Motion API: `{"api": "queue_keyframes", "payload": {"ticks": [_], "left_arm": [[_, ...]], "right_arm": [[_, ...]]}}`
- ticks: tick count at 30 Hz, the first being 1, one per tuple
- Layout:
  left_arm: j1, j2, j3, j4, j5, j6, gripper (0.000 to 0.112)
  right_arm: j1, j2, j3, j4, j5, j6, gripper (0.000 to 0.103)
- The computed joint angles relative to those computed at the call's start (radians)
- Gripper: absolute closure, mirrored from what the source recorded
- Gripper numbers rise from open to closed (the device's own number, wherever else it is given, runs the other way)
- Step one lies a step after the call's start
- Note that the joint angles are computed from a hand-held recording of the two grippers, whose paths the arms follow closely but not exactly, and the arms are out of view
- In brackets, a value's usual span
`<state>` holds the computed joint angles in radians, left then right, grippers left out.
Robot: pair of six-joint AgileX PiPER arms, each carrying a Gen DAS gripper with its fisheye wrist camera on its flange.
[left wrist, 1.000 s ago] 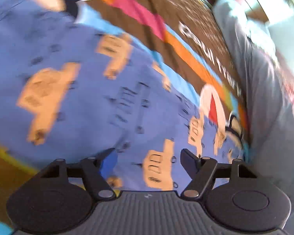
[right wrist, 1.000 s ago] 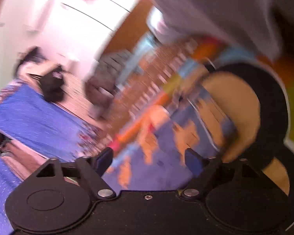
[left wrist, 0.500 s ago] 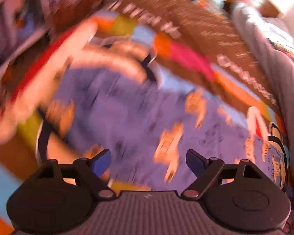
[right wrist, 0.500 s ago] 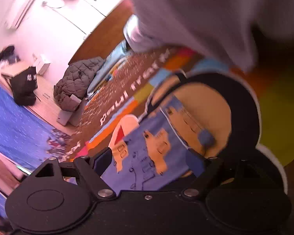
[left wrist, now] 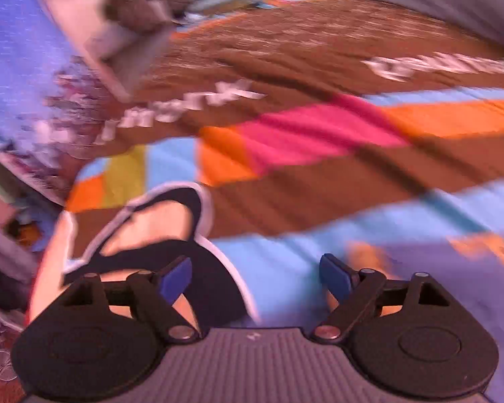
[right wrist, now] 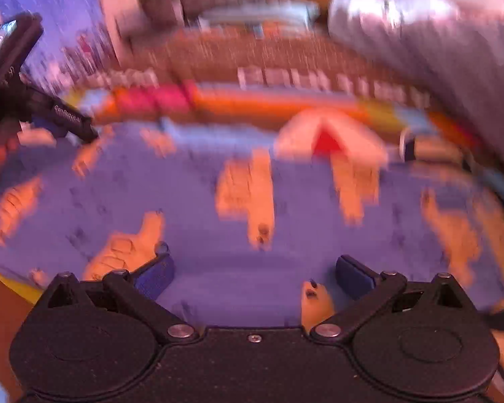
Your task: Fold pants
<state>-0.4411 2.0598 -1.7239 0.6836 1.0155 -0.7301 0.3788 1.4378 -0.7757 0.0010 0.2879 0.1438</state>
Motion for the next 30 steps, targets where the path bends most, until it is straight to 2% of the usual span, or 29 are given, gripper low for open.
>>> {"api": "queue_keyframes", "payload": {"ticks": [2, 3, 4, 5, 7, 8, 9, 11, 14, 15, 16, 17, 20, 21, 23, 26, 30], "left_arm": [[0.023, 0.042, -0.064, 0.003, 0.049, -0.109, 0.024], [0.038, 0.051, -0.1, -0.03, 0.071, -0.141, 0.027], [0.05, 0.046, -0.117, -0.055, 0.089, -0.177, 0.035], [0.055, 0.017, -0.095, -0.061, 0.084, -0.212, 0.038], [0.04, -0.117, 0.068, -0.005, 0.01, -0.316, 0.034], [0.021, -0.199, 0.168, 0.041, -0.024, -0.373, 0.022], [0.0, -0.282, 0.268, 0.085, -0.049, -0.421, 0.017], [-0.039, -0.439, 0.453, 0.133, -0.072, -0.433, 0.013], [-0.038, -0.569, 0.588, 0.047, -0.001, -0.254, 0.014], [-0.04, -0.583, 0.631, 0.061, 0.055, -0.246, 0.014], [-0.007, -0.585, 0.665, 0.063, 0.074, -0.231, 0.014], [0.047, -0.605, 0.702, 0.025, 0.052, -0.21, 0.009], [0.297, -0.794, 0.837, -0.253, -0.172, -0.124, 0.01], [0.338, -0.839, 0.858, -0.313, -0.194, -0.107, 0.011], [0.33, -0.886, 0.846, -0.334, -0.138, -0.108, 0.012], [0.211, -0.922, 0.801, -0.28, 0.006, -0.173, 0.011], [0.137, -0.903, 0.74, -0.371, 0.057, -0.07, 0.01]], "right_arm": [[-0.024, -0.007, 0.007, 0.063, 0.001, -0.053, 0.001], [-0.018, -0.002, 0.009, 0.034, -0.004, -0.022, 0.001], [-0.001, 0.004, 0.008, -0.035, -0.01, 0.047, 0.001], [0.009, 0.005, 0.008, -0.087, -0.01, 0.098, 0.001], [0.013, 0.003, 0.008, -0.091, -0.008, 0.107, 0.001], [0.009, 0.005, 0.009, -0.069, -0.011, 0.088, 0.001], [0.006, 0.012, 0.006, -0.062, -0.016, 0.08, 0.001], [0.008, 0.008, 0.002, -0.073, -0.008, 0.089, 0.001], [0.013, -0.002, 0.0, -0.082, 0.005, 0.101, 0.001], [0.013, -0.001, -0.001, -0.084, 0.005, 0.102, 0.001], [0.013, 0.0, -0.002, -0.089, 0.006, 0.106, 0.001], [0.014, 0.001, -0.002, -0.096, 0.006, 0.112, 0.001], [0.018, 0.004, -0.001, -0.12, 0.005, 0.134, 0.001], [0.019, 0.004, -0.001, -0.126, 0.005, 0.139, 0.001], [0.02, 0.005, -0.003, -0.133, 0.007, 0.145, 0.001], [0.022, 0.01, -0.006, -0.145, 0.008, 0.156, 0.001], [0.02, 0.016, -0.015, -0.123, 0.016, 0.136, 0.001]]}}
